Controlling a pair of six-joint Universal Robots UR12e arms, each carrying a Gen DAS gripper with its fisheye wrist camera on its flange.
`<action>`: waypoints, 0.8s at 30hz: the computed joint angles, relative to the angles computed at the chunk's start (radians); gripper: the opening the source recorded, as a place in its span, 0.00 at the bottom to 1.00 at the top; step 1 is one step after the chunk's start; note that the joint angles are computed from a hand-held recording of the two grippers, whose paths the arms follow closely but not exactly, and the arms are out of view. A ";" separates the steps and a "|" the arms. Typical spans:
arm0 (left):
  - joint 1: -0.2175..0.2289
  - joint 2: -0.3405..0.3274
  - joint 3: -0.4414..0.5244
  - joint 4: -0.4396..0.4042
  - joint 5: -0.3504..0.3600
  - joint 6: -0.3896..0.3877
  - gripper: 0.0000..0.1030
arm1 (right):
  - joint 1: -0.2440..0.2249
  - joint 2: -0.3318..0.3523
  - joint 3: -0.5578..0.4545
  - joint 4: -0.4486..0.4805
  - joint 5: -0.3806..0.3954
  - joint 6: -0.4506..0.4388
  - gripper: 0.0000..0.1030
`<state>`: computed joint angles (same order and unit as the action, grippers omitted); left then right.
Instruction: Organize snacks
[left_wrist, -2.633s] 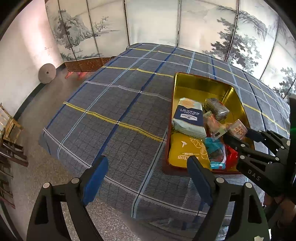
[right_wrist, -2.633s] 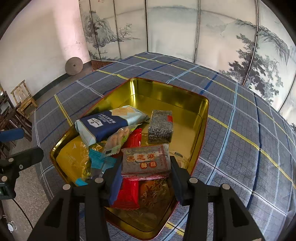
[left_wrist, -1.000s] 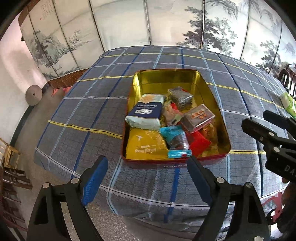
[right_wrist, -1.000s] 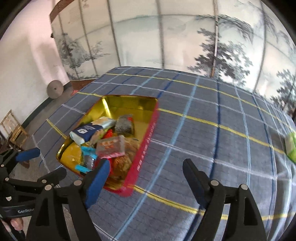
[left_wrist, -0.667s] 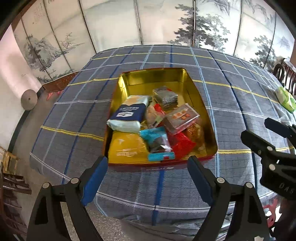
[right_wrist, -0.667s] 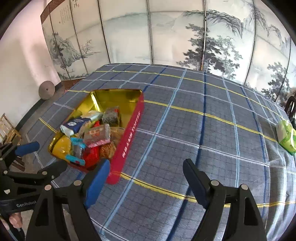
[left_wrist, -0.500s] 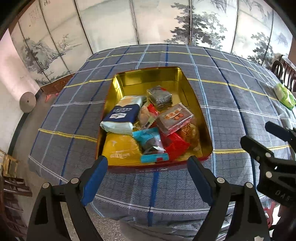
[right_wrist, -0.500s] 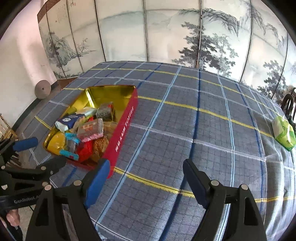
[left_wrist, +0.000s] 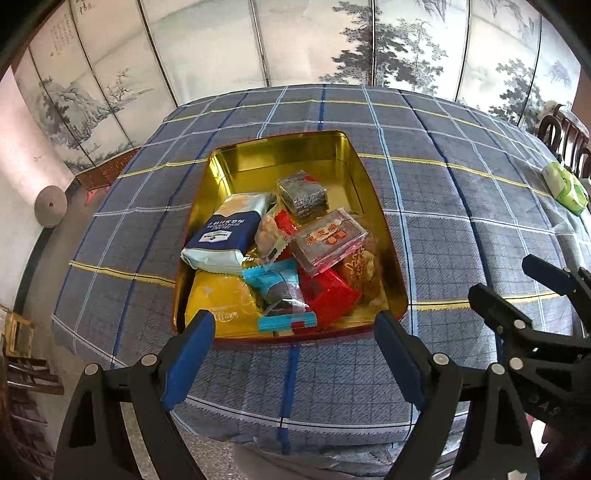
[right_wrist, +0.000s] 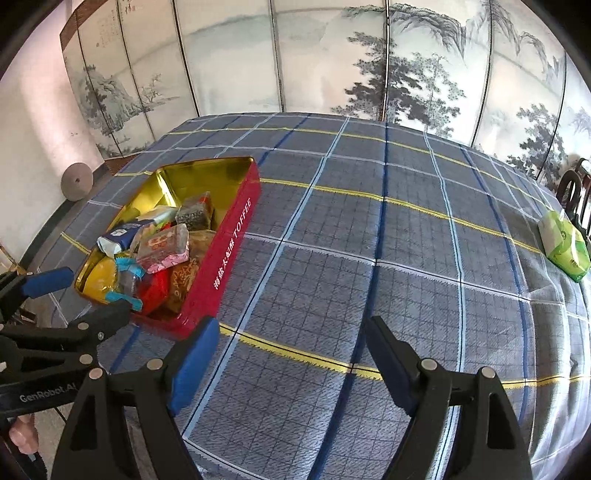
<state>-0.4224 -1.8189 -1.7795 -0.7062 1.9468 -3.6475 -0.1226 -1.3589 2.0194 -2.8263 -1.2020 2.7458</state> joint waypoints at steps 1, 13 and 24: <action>0.000 -0.001 0.001 -0.002 0.002 0.000 0.83 | 0.001 0.002 -0.001 -0.002 -0.004 0.001 0.81; 0.002 -0.006 0.008 -0.016 -0.004 -0.016 0.83 | 0.006 0.010 -0.002 -0.008 -0.013 0.003 0.81; 0.003 -0.004 0.006 -0.016 -0.007 -0.017 0.83 | 0.009 0.011 -0.002 -0.008 -0.014 -0.003 0.81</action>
<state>-0.4194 -1.8232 -1.7739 -0.7218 1.9398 -3.6648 -0.1135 -1.3475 2.0170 -2.8341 -1.2162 2.7430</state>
